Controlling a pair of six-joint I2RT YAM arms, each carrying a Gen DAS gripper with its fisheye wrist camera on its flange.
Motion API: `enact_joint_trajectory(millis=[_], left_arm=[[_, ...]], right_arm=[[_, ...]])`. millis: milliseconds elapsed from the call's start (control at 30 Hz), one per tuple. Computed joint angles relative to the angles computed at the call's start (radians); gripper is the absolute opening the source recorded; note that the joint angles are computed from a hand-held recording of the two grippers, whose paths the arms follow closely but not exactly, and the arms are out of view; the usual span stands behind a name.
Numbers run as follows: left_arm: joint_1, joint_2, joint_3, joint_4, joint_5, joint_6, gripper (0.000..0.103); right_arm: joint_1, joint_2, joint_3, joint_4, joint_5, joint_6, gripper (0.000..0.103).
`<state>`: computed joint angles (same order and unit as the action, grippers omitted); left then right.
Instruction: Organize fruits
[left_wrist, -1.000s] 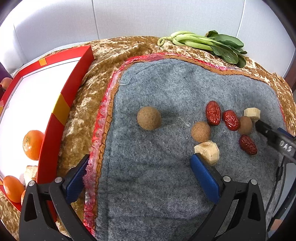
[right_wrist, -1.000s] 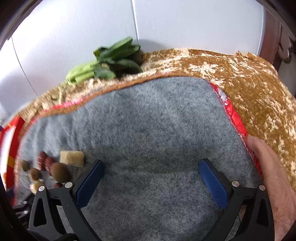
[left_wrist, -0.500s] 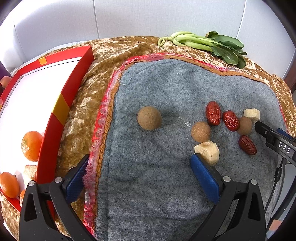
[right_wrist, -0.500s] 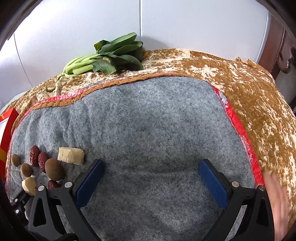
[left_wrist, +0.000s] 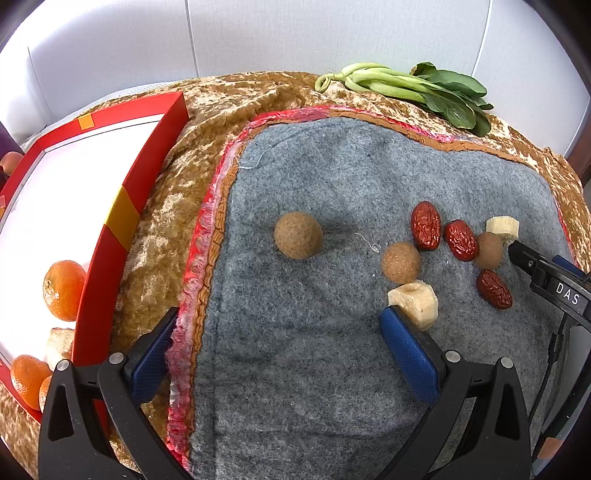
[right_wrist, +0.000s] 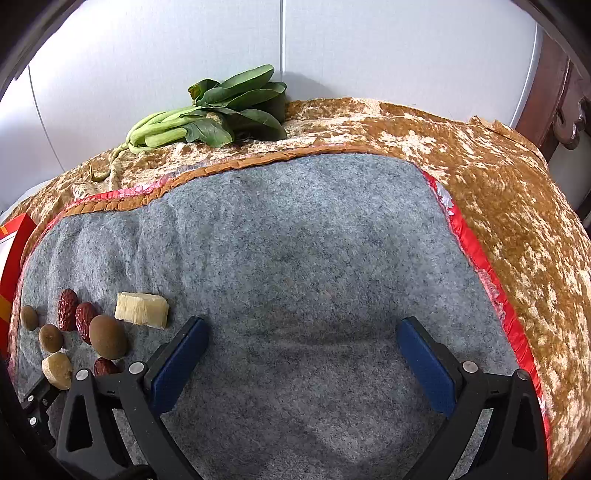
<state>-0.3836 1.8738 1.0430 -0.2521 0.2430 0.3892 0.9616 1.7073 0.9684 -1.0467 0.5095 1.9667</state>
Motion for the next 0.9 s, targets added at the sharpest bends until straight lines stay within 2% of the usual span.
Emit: enact_joint_trajectory(millis=[633,700,767,900], left_arm=[[-0.002,-0.005,-0.006,-0.002,-0.002,-0.002,0.103],[0.012,0.013,0.044,-0.086,0.03,0.042,0.103],[0.031,0.01,0.07,-0.147,0.061,0.131,0.103],[0.105,-0.08,0.023,-0.14,0.153,0.299,0.103]], right_arm=[[0.005,0.007,0.01,-0.01,0.003,0.009,0.102],[0.006,0.008,0.012,-0.012,0.002,0.01,0.102],[0.001,0.003,0.012,-0.012,-0.006,0.001,0.102],[-0.038,-0.077,-0.018,0.017,-0.059,-0.102,0.102]])
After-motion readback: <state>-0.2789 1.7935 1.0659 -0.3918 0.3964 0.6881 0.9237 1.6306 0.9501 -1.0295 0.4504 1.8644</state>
